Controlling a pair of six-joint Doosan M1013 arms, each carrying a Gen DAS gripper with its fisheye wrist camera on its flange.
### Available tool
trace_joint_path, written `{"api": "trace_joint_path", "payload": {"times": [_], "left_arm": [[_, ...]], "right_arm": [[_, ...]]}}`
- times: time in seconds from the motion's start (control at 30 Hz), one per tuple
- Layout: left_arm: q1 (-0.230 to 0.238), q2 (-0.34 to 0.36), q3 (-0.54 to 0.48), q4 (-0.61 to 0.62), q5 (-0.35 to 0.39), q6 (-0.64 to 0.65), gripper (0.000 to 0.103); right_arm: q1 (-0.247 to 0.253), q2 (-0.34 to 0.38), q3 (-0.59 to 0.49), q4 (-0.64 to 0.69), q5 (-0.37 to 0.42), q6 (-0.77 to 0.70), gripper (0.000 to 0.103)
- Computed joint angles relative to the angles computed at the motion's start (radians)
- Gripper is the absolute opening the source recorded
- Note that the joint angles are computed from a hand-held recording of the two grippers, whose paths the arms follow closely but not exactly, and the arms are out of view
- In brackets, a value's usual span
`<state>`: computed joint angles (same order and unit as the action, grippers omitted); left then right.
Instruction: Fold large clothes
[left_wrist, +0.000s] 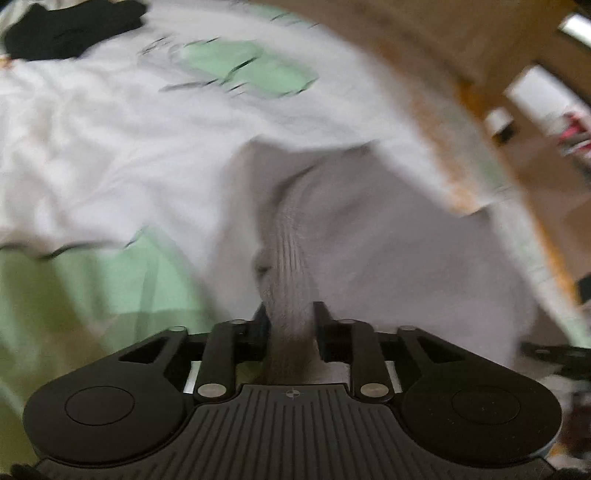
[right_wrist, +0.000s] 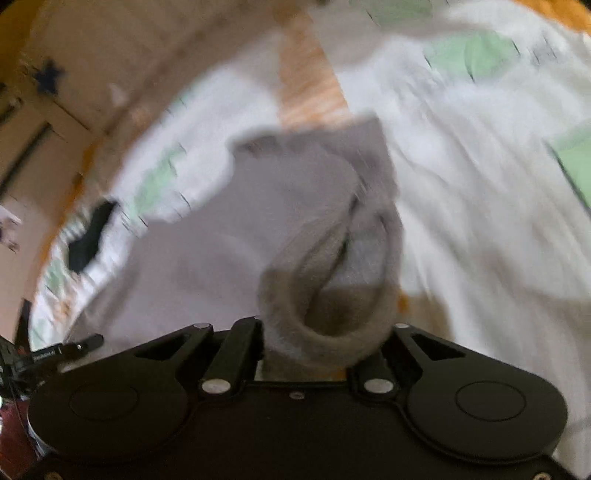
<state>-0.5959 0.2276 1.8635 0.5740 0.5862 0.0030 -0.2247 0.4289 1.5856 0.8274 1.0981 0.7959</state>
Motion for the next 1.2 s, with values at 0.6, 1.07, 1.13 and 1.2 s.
{"api": "trace_joint_path", "payload": {"times": [0.6, 1.07, 1.13, 1.2], "left_arm": [[-0.089, 0.063, -0.132, 0.488, 0.055, -0.232, 0.055], [-0.093, 0.191, -0.256, 0.46, 0.029, -0.165, 0.069], [-0.093, 0.207, -0.262, 0.479, 0.009, -0.196, 0.069], [-0.094, 0.219, -0.266, 0.507, -0.009, -0.243, 0.069]], "right_arm": [[0.013, -0.051, 0.013, 0.229, -0.139, -0.416, 0.071], [0.022, 0.048, -0.042, 0.076, -0.109, -0.287, 0.068], [0.021, 0.051, -0.047, 0.082, -0.098, -0.28, 0.071], [0.019, 0.055, -0.052, 0.086, -0.086, -0.273, 0.073]]}}
